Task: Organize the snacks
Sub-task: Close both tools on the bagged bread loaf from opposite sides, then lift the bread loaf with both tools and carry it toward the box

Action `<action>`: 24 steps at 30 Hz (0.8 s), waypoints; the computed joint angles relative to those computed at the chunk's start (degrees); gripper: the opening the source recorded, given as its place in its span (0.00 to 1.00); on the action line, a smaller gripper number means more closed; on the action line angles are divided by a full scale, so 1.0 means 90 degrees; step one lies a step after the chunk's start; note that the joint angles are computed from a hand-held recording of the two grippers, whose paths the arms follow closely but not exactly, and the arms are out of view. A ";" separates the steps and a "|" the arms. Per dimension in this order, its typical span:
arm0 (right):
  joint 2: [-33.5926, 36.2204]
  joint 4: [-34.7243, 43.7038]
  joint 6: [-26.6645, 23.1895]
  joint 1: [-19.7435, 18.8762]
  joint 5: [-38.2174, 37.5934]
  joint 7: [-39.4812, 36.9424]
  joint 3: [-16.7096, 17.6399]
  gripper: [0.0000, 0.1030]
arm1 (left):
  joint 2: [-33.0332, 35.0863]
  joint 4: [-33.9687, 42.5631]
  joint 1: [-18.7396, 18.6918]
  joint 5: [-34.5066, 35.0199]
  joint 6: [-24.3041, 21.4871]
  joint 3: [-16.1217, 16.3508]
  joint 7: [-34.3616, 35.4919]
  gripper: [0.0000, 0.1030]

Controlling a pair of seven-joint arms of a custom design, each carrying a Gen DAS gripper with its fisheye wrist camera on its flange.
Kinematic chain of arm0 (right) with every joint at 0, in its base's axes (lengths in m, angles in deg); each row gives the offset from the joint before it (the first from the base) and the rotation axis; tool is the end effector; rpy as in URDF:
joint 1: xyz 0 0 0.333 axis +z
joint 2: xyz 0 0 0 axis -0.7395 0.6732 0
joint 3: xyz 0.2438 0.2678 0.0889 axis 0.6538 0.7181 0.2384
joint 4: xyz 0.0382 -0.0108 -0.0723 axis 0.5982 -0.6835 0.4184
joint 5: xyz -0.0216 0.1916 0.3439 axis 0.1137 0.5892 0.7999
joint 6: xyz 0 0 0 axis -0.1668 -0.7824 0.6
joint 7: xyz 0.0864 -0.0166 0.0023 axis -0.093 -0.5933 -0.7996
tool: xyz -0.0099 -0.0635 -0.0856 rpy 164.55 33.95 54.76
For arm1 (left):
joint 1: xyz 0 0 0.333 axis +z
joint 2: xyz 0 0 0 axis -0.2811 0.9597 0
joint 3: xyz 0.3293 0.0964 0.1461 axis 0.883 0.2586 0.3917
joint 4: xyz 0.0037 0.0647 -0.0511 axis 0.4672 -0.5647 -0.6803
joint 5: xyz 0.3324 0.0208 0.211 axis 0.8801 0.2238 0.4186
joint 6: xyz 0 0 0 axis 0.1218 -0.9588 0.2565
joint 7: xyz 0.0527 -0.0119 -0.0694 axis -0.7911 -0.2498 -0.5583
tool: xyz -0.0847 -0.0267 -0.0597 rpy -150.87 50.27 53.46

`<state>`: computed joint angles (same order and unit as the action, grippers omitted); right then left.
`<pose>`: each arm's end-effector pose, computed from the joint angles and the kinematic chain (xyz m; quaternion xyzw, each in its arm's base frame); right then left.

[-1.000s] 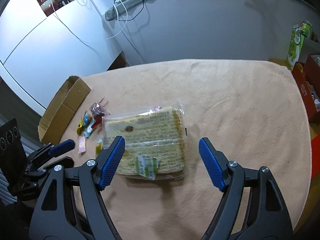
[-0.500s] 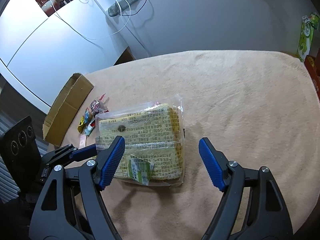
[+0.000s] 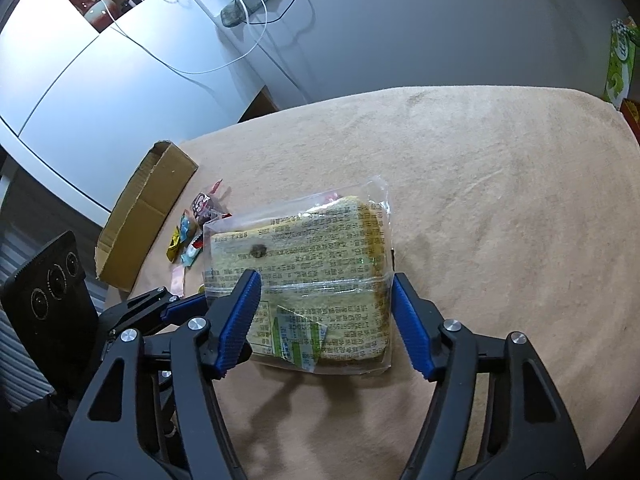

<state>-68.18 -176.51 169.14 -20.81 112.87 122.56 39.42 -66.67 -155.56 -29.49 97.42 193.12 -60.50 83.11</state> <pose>0.4624 0.3115 0.3886 -0.7489 0.5693 0.0250 0.3382 0.3780 -0.2574 0.3868 -0.5601 0.7245 -0.3958 0.0688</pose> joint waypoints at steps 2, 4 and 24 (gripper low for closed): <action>-0.0027 -0.0045 0.0064 0.0058 -0.0217 0.0197 -0.0023 0.66 | -0.0034 -0.0041 0.0003 -0.0032 0.0019 0.0004 0.0027 0.46; -0.0069 -0.0097 0.0130 0.0098 -0.0411 0.0372 -0.0030 0.66 | -0.0032 -0.0085 -0.0045 -0.0332 0.0116 -0.0034 0.0310 0.46; -0.0638 -0.0255 0.0417 0.0644 -0.3187 0.2991 -0.0108 0.66 | -0.1196 -0.0941 0.0009 -0.0620 0.0647 0.0238 0.0533 0.46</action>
